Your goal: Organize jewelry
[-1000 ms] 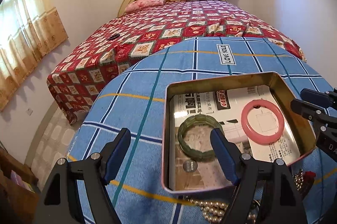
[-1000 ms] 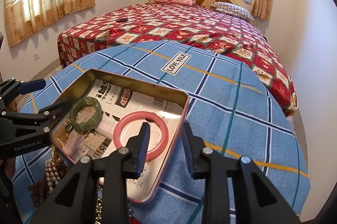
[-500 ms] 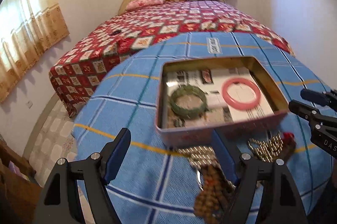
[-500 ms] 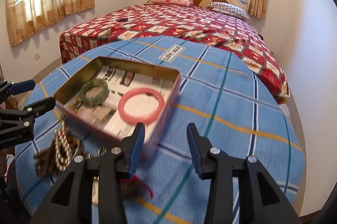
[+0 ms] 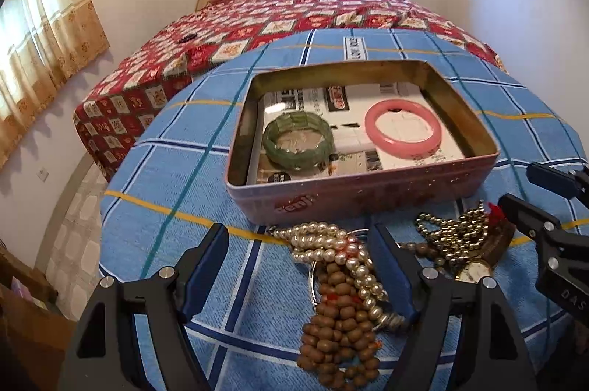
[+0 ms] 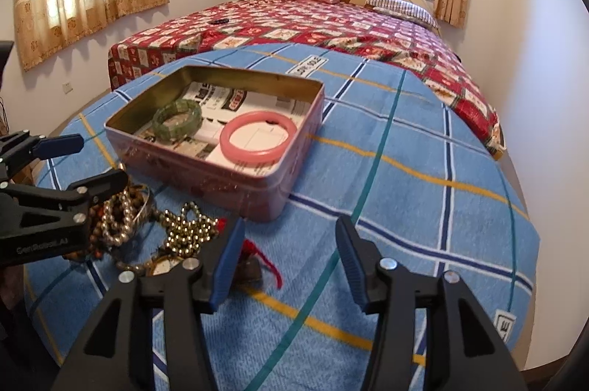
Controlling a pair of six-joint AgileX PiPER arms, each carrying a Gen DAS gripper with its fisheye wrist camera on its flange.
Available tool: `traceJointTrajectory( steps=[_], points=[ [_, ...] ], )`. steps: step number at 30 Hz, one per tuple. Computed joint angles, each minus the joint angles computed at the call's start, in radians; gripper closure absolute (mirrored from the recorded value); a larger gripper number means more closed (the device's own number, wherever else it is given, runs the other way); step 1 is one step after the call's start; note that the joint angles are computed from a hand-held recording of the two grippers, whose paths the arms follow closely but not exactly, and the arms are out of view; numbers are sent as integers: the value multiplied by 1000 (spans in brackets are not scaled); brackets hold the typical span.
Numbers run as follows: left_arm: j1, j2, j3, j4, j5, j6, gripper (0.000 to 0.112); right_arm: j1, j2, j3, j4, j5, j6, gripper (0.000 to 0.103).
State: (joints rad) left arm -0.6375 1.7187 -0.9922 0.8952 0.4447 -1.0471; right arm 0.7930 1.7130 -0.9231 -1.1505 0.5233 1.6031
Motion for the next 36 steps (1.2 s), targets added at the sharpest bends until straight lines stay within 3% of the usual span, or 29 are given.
traceJointTrajectory(
  steps=[14,19,22,27,33,35,36],
  points=[
    [85,-66,98,-40,-106,119,34,5,4,20,5,22,28,49],
    [130,-74,102,-198,-149,276,36,5,5,21,15,32,19,49],
    [150,-79,100,-387,-174,467,52,7,4,23,12,33,28,49],
    [143,-75,87,-544,-182,624,87,11,5,28,-7,32,49,49],
    [133,-98,97,-490,-184,581,101,19,-2,36,-34,38,79,49],
    [145,-116,95,-558,-181,657,112,22,-7,40,-45,43,93,49],
    [151,-128,96,-579,-180,679,112,22,-8,38,-47,44,95,49]
  ],
)
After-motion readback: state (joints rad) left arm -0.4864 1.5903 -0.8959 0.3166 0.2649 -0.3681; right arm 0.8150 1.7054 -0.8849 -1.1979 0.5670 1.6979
